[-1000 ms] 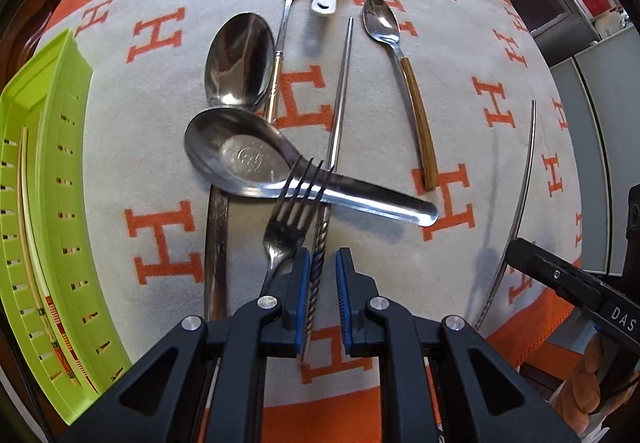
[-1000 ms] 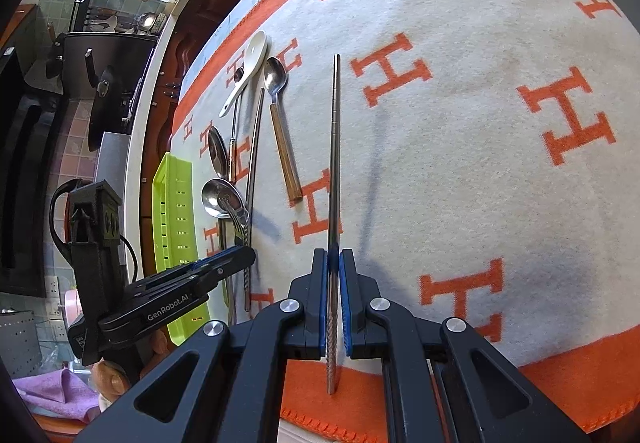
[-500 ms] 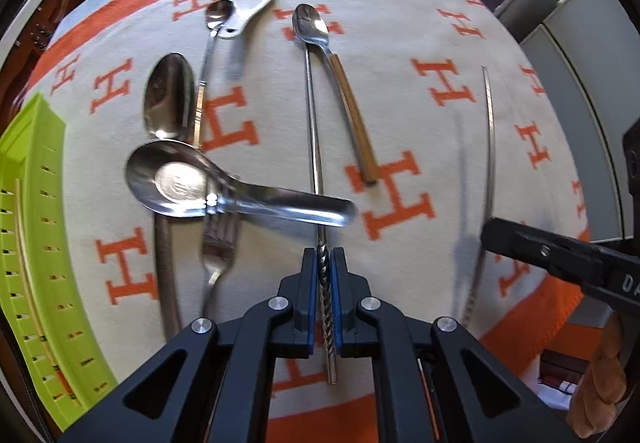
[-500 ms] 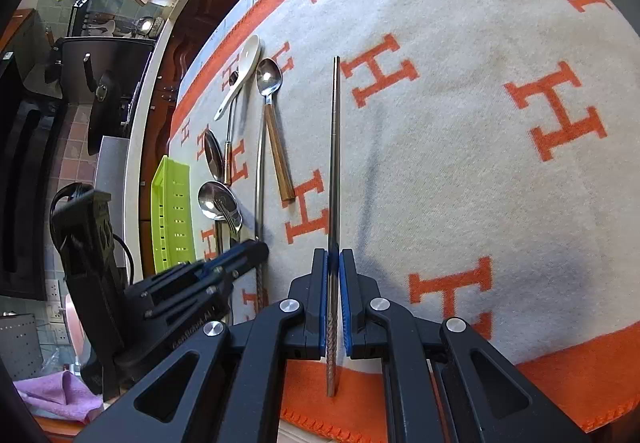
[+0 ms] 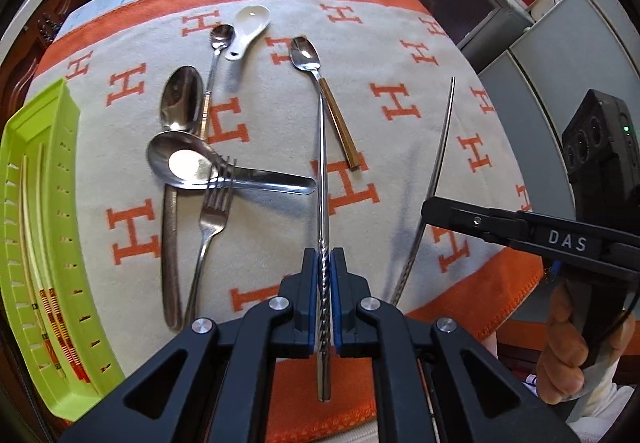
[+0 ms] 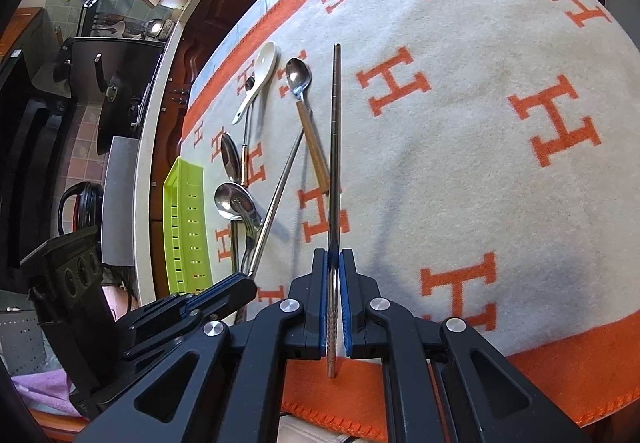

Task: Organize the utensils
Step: 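Carry both steel chopsticks to the green tray and open both tools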

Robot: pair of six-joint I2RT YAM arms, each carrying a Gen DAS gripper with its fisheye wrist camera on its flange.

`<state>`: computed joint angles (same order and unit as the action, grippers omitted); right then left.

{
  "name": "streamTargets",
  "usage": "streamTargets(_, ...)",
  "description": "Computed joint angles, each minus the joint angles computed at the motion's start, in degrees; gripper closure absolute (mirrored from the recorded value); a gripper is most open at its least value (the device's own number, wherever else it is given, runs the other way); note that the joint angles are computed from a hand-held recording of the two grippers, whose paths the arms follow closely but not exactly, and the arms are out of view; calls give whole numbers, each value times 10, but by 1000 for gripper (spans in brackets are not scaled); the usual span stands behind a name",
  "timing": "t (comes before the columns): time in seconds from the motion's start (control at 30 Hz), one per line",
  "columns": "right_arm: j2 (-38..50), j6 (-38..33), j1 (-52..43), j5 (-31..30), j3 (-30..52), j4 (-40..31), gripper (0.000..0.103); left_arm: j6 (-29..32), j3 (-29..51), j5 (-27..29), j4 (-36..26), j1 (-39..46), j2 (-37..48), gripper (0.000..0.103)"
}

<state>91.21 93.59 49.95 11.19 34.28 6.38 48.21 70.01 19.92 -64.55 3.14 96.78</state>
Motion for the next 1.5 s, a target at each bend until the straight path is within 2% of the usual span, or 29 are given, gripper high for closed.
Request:
streamTargets(0.1,3,-11,1,-5,15,-6,98,23,23,11,-26,32,6,100)
streamTargets(0.33,18,-26,6,-13,52,-33,98,32,9,-11,2,50,23,100)
streamTargets(0.47,19,-28,13,-9,67,-52,98,65,5,-6,2,63,29,100)
streamTargets(0.67,2,-36,18,-5,72,-76,98,83,33,49,-34,93,27,100)
streamTargets(0.87,2,-72,13,-12,123,-121,98,85,73,97,-61,132,31,100)
streamTargets(1.03,8,-121,2,-32,172,-133,98,61,105,120,-36,173,38,100)
streamTargets(1.17,34,-182,-8,-60,251,-155,98,36,144,121,-4,210,64,100)
streamTargets(1.3,84,-232,-20,-114,340,-166,98,-4,182,101,57,244,109,100)
streamTargets(1.4,139,-266,-26,-154,428,-188,98,-30,221,83,81,257,159,100)
streamTargets(1.5,210,-292,-28,-176,540,-242,98,-32,245,67,93,264,200,100)
